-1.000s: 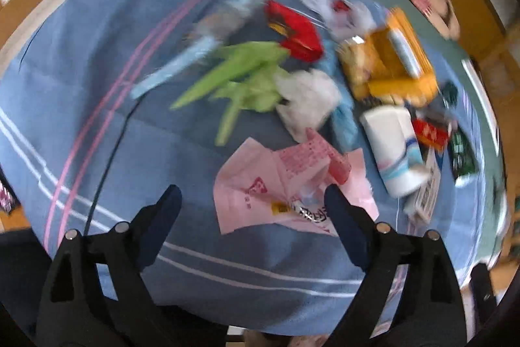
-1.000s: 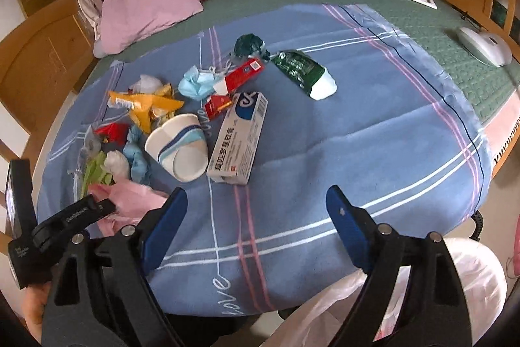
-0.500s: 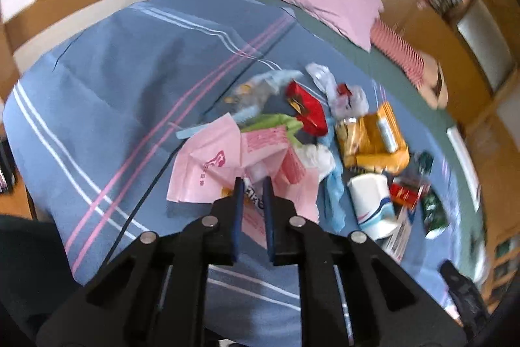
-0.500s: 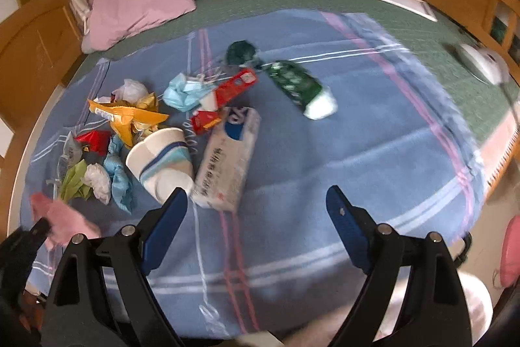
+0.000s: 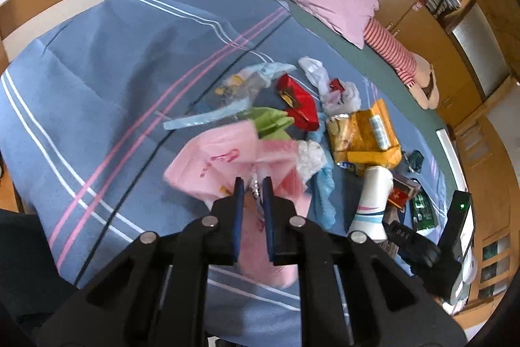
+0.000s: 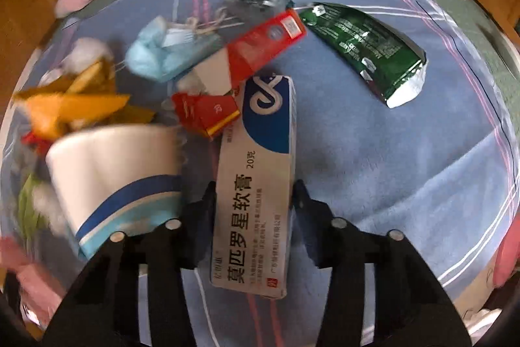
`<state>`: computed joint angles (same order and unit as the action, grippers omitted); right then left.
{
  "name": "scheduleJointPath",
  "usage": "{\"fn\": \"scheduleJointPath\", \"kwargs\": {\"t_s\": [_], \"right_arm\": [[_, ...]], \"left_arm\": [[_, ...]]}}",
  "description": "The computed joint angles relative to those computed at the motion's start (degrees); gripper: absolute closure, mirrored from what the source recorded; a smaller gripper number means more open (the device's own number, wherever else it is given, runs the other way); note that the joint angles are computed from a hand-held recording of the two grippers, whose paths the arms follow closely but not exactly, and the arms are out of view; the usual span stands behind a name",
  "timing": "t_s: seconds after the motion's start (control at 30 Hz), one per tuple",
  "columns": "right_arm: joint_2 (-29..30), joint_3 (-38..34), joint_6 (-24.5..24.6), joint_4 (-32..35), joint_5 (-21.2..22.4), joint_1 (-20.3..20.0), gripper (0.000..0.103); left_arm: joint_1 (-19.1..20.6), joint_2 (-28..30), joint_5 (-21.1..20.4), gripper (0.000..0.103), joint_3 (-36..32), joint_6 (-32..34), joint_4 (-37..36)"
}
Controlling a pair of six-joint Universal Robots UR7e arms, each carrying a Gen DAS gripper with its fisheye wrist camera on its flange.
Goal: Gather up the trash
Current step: 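Carry the pink tissue and ointment box to the wastebasket and open both tools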
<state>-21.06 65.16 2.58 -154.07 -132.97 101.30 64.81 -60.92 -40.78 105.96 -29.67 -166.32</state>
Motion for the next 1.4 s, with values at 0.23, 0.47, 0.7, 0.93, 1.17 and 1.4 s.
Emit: {"fn": "scheduleJointPath", "kwargs": {"t_s": [0.23, 0.47, 0.7, 0.93, 1.17, 1.4], "right_arm": [[-9.0, 14.2, -2.8, -8.2, 4.9, 0.2, 0.061], [-13.9, 24.5, -2.9, -16.2, 5.3, 0.8, 0.061], [-15.0, 27.9, -2.2, -20.1, 6.4, 0.8, 0.061], [-17.2, 32.6, -6.2, -25.9, 9.9, 1.8, 0.061], [-24.1, 40.1, -9.1, -32.7, 11.9, 3.3, 0.061], [-34.2, 51.5, -12.6, -38.3, 9.4, 4.2, 0.061]], "left_arm": [[-0.7, 0.7, -4.0, 0.090, 0.3, 6.3, -3.4], [3.3, -0.7, -10.4, 0.079, -1.0, -6.4, 4.1], [2.2, 0.8, -8.3, 0.037, -2.2, -4.1, 6.0], [-1.6, 7.8, 8.8, 0.066, -8.2, 2.1, 22.8], [-2.5, 8.1, 10.7, 0.094, -6.3, 9.5, 13.6], [-6.2, 6.2, 6.0, 0.094, 1.6, 24.6, -10.0]]}}
